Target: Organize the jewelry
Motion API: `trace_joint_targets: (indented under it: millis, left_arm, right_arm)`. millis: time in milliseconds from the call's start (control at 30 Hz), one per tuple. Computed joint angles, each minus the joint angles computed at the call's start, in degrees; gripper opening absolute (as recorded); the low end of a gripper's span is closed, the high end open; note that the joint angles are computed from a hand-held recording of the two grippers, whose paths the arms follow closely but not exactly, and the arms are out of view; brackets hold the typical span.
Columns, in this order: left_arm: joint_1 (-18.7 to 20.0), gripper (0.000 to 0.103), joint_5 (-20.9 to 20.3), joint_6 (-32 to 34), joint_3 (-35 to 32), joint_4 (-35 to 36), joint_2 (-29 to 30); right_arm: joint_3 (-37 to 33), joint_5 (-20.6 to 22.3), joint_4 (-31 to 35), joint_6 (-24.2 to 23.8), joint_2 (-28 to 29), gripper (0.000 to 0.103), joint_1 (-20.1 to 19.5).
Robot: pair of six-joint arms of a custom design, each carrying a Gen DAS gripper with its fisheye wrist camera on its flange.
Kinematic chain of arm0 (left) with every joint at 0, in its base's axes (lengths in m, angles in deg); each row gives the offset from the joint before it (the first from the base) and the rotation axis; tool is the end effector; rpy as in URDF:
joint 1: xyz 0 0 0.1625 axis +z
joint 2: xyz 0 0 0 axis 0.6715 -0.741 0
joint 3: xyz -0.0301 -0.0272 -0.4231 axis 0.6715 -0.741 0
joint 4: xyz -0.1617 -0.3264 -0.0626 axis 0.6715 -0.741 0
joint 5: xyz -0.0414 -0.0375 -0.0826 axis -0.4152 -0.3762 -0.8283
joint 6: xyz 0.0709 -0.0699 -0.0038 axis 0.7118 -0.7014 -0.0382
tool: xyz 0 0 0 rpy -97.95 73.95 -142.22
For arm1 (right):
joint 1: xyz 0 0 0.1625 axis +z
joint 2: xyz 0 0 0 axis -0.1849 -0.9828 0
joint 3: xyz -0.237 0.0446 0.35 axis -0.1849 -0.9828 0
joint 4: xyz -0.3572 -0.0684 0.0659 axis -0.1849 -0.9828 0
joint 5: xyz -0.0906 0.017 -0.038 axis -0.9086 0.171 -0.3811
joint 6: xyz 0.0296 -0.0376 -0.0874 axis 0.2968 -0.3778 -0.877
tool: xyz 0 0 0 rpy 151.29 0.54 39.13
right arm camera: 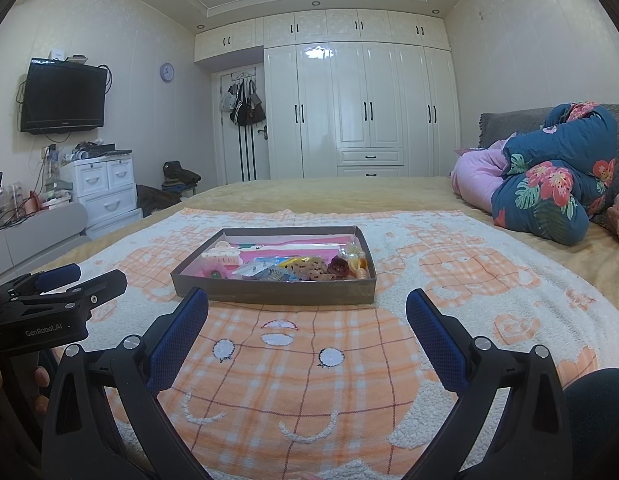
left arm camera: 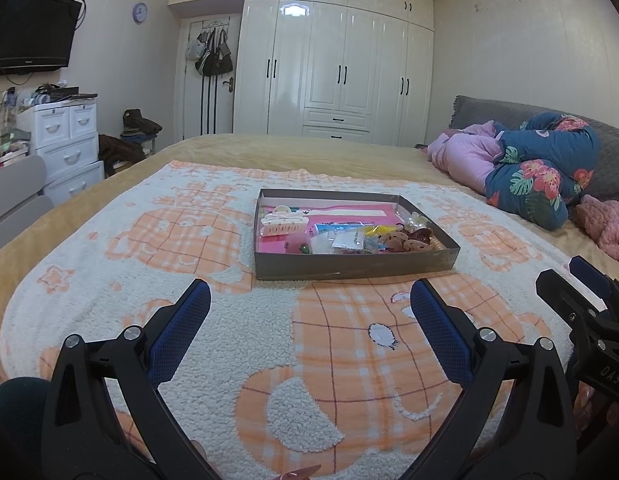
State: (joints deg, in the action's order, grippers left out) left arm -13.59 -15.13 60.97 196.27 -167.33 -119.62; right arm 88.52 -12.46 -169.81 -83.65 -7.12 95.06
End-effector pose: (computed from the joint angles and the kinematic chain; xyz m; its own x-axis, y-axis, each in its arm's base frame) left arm -0.3000 -0.4225 0.0927 -0.7546 -0.0465 -0.6546 0.5891 0.3915 -0.7069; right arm 0.0998 -0.4547 0.2657 -0.7072 -0.2958 0.6421 -0.7068 0.2762 -0.6512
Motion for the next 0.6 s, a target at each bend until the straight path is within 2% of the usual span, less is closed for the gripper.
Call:
trace_joint_targets:
  millis: [267,367,400,467,533,600]
  left_arm:
    - [0.1,0.092,-0.2,1.8,-0.2,-1.9,0.7]
    - [2.3,0.092,-1.1,-2.6,-1.1,3.3,-1.6]
    - [3.3,0.092,-0.9,-5.4,-1.9,7.5,-2.7]
    - [6.3,0.092,-1.0,-10.7,-4.2,16.6,-5.3]
    - [10.5,0.092,-0.3,-14.3,-8.0,25.4,-7.7]
    - [15.4,0.092,-0.1,-15.2,-13.0,32.1,-8.9]
  right_arm:
    - [-0.7,-0.5,1.3,0.4,-0.2,0.097,0.0]
    - [-3.6,-3.6,3.9,2.0,0.0,0.097,0.7]
    - [-5.9,-6.2,3.9,2.7,0.9,0.097,1.4]
    - [-11.1,-9.8,8.2,4.8,1.6,0.097,2.2]
    - [-21.1,-18.6,15.9,8.3,4.0,0.097,3.7]
    - [-31.5,-26.6,20.9,8.0,8.2,0.097,4.3]
